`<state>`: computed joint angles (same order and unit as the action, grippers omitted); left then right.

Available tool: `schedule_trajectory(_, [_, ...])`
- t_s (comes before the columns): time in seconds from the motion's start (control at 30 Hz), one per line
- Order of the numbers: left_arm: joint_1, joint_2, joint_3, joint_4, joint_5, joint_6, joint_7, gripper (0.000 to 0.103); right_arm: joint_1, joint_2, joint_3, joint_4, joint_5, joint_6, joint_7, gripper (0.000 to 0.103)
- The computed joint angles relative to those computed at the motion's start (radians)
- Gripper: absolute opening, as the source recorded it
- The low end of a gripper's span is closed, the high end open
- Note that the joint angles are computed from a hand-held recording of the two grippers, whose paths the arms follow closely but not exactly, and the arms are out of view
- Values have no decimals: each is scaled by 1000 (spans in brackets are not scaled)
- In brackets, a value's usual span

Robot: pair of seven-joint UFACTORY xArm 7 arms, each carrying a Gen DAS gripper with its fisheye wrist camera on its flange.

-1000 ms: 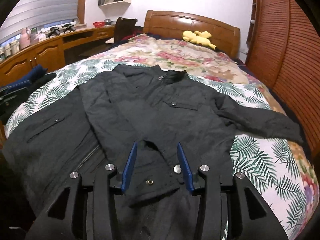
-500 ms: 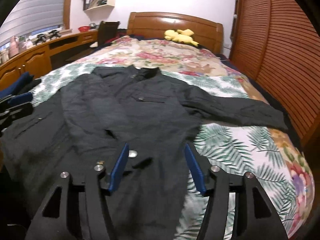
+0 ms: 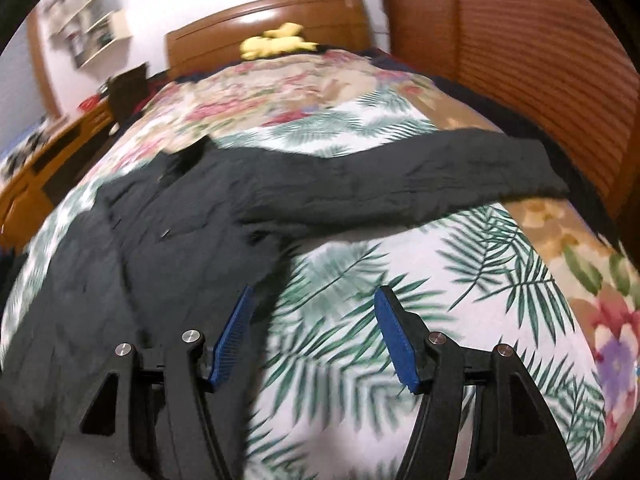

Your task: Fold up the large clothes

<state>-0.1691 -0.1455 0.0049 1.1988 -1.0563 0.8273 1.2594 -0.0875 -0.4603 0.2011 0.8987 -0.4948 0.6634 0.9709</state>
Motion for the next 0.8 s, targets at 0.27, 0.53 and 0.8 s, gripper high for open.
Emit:
schedule_trajectory(0.27, [5,22,-8,16,28,14,-12,52,-72,34,-95,7,58,-50,5,64])
schedule_trajectory(0.53, [5,35,-21,20,51,4,-9,52,-145,67,-147,-9,93,-120,46,64])
schedule_trajectory(0.8, [2,67,-34,40,80,-5,-24,52,-197,113,-192,-9,135,-212,50,64])
